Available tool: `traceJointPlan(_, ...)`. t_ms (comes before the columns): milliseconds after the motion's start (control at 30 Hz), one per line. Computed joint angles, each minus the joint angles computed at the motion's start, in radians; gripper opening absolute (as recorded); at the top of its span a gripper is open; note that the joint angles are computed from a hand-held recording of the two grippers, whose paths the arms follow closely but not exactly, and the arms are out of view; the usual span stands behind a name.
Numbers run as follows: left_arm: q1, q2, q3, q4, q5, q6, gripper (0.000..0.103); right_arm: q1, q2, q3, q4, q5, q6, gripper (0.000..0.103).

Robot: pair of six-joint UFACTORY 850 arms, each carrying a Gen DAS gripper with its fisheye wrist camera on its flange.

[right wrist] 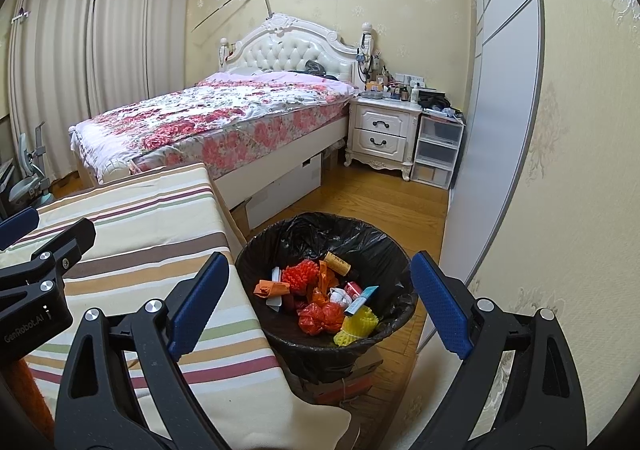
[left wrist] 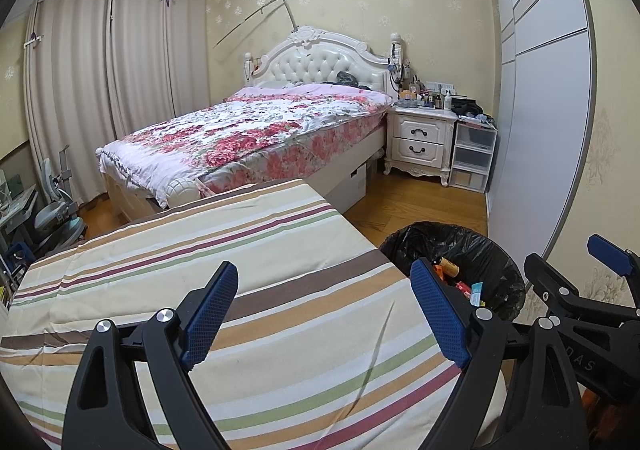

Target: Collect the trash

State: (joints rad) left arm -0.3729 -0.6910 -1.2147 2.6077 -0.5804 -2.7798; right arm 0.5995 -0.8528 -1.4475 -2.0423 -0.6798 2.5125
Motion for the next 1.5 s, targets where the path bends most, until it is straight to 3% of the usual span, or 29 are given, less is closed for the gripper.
traceJointPlan(1500,0.003,0.007,0.017,0.012,-0.004,-0.011,0.085,0.001,-0.001,0.0,0.001,-0.001,0.0,0.09)
